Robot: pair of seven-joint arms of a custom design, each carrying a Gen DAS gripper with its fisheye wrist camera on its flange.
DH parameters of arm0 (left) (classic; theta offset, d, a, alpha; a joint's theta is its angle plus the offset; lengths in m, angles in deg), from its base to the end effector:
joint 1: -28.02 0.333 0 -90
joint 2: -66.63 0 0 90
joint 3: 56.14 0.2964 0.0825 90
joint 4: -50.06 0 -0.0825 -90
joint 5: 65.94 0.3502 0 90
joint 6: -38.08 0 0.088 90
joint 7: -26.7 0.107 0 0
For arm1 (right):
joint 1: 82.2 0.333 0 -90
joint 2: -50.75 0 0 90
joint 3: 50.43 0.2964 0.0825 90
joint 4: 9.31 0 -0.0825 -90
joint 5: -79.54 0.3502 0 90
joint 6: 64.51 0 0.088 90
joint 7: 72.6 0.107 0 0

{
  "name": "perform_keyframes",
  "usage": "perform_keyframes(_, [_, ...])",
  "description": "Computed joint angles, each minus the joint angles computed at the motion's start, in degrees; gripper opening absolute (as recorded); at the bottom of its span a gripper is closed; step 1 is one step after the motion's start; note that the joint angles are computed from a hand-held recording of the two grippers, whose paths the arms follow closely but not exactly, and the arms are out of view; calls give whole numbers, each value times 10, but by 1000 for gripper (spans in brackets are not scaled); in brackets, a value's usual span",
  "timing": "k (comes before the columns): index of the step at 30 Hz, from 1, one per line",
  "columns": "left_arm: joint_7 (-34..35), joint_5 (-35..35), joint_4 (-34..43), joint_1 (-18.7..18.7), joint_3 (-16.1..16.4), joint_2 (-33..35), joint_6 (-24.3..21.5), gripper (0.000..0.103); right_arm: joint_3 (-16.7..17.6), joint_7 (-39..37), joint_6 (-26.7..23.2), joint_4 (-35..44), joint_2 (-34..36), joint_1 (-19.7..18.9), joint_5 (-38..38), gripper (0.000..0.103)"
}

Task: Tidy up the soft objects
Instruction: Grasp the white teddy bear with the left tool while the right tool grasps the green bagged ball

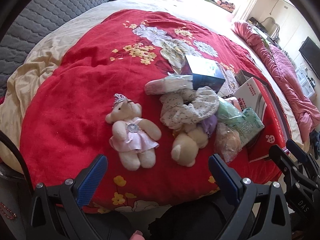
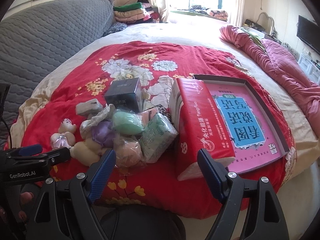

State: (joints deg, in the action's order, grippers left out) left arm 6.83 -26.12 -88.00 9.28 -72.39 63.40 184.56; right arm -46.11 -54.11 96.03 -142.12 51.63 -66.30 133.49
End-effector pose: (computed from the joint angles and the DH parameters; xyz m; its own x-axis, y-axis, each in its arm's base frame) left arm 0.3860 -0.2815 0.3546 0.6359 -0.7429 0.2093 -0.6281 -0.6557 -0.4190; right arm 0.4924 0.1405 0.3760 0.7036 -0.7101 -0.0242 -0.5736 -0.5477 -0.6091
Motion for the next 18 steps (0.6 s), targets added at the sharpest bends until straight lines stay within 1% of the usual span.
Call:
perform_keyframes(4, [-12,-4,-53,13,10,-32,41,102,9,6,1,15,20,10,-37,84])
perform_keyframes(8, [-15,-5,-81,26,13,-45,61,102,15,5,-5,31,40,16,-61,84])
perform_keyframes(11, [-34,12,-100,44,21,-42,117,101,20,1,1,41,53,20,-78,84])
perform_keyframes(12, [-31,9,-99,47,22,-36,123,99,23,-7,4,46,58,21,-77,84])
perform_keyframes(15, [4,-14,-86,53,29,-9,136,90,25,-10,11,61,74,23,-91,84])
perform_keyframes(18, [62,-62,-69,54,36,22,148,84,24,-5,10,80,93,24,-116,84])
